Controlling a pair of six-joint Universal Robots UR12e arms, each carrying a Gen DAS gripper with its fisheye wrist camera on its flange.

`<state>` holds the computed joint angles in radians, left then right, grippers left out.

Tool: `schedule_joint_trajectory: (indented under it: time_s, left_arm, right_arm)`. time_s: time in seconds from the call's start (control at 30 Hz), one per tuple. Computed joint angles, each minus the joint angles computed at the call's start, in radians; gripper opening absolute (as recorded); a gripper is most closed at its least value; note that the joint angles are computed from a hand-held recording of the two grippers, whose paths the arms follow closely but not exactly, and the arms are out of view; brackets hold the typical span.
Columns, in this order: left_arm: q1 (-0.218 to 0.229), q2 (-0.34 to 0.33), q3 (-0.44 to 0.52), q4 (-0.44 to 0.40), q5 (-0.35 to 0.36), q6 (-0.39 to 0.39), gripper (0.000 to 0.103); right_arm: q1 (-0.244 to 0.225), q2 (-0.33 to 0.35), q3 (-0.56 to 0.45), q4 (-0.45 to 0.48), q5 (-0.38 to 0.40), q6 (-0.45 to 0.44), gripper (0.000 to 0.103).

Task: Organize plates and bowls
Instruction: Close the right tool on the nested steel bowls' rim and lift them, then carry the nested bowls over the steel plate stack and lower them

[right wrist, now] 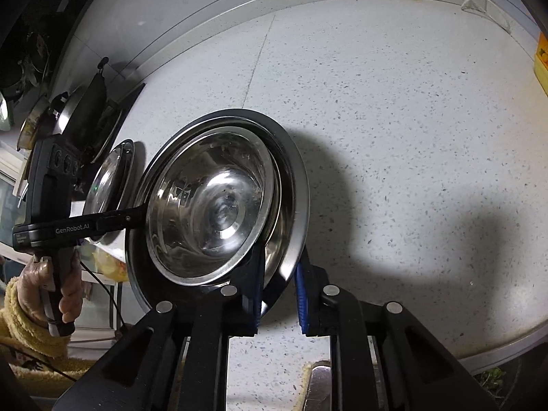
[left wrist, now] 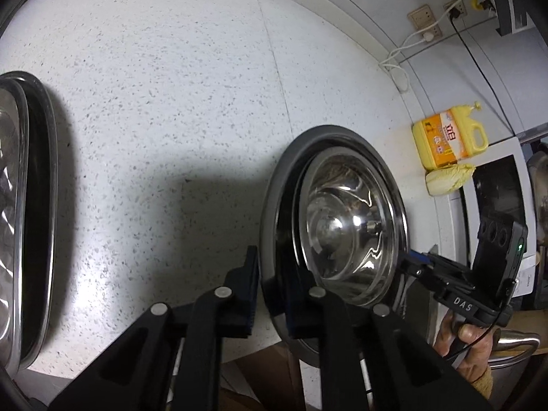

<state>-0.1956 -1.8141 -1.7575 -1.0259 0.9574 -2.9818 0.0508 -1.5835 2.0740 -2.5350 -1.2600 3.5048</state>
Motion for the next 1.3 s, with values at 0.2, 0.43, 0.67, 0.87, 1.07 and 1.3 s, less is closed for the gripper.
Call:
schedule_joint_trajectory:
  time_s: [0.2,0.43,0.67,0.87,1.07,1.3]
  left_arm:
    - [0.013,0.001,0.006,0.000,-0.040,0.017,0.011]
    - [0.088,0.034,0.017,-0.012,-0.104,0.030,0.011]
    - [0.227,0.091,0.004,-0.015,-0.065,0.035,0.011]
    - [0.329,0.092,0.011,-0.031,0.006,0.050,0.009]
    - [0.365,0.047,0.015,-0.037,0.036,0.061,0.009]
    - [0.354,0.016,0.024,0.009,0.077,0.117,0.011]
  right_arm:
    - [0.017,0.001,-0.025,0.033,-0.038,0.011,0.015]
    - [0.060,0.012,-0.106,0.059,-0.102,0.003,0.015]
    - [0.135,0.107,-0.237,0.025,-0.060,-0.046,0.015]
    - [0.212,0.240,-0.370,-0.002,0.012,-0.079,0.015]
    - [0.241,0.312,-0.416,0.011,0.048,-0.041,0.015]
    - [0.259,0.345,-0.431,0.022,0.034,0.030,0.016]
